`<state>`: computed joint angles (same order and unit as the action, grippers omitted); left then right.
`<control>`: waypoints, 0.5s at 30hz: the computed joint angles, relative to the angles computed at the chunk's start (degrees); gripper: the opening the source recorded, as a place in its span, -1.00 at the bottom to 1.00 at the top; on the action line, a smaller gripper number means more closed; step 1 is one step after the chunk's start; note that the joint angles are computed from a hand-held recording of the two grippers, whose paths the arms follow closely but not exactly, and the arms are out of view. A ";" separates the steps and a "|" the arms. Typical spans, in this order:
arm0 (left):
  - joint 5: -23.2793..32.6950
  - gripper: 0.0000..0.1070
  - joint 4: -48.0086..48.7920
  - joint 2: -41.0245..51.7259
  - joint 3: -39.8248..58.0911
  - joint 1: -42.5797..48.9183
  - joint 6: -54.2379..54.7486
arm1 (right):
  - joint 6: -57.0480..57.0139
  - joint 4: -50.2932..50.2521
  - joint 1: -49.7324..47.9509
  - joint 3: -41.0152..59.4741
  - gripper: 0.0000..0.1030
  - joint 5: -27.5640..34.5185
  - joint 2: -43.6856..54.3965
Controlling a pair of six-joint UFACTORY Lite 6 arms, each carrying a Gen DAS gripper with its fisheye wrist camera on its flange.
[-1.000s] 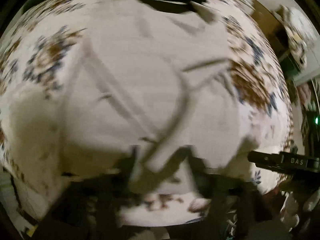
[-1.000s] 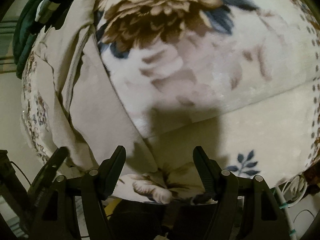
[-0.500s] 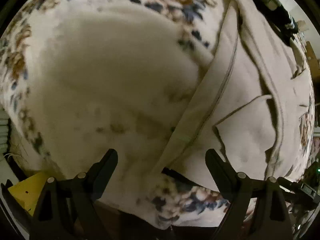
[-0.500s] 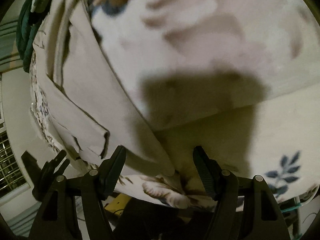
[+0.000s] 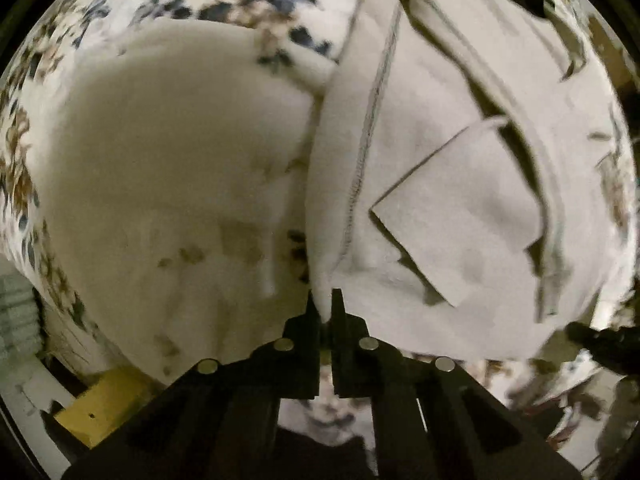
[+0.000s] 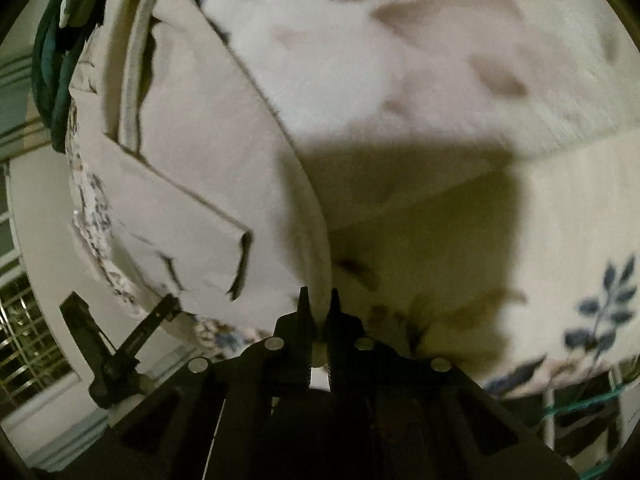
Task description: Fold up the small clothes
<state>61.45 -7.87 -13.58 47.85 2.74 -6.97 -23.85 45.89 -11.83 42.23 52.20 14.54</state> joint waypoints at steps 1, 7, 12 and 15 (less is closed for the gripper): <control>3.30 -0.97 -1.59 -0.53 2.01 3.35 2.35 | 0.38 0.59 -0.53 -0.28 -0.90 1.52 -1.10; 17.42 -0.97 -8.91 4.65 18.93 17.15 9.15 | 6.79 3.23 -1.94 2.94 -0.91 10.57 -7.32; 20.37 -0.97 -15.27 16.06 36.59 19.84 7.55 | 9.76 5.64 -3.80 14.51 -0.91 15.91 -3.44; 14.53 -0.97 -17.18 27.90 47.39 15.52 4.48 | 11.28 6.28 -3.94 28.10 -0.91 16.70 5.18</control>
<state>75.98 -25.05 14.32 95.24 18.26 -2.50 -12.57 52.17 -15.77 70.34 68.90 19.72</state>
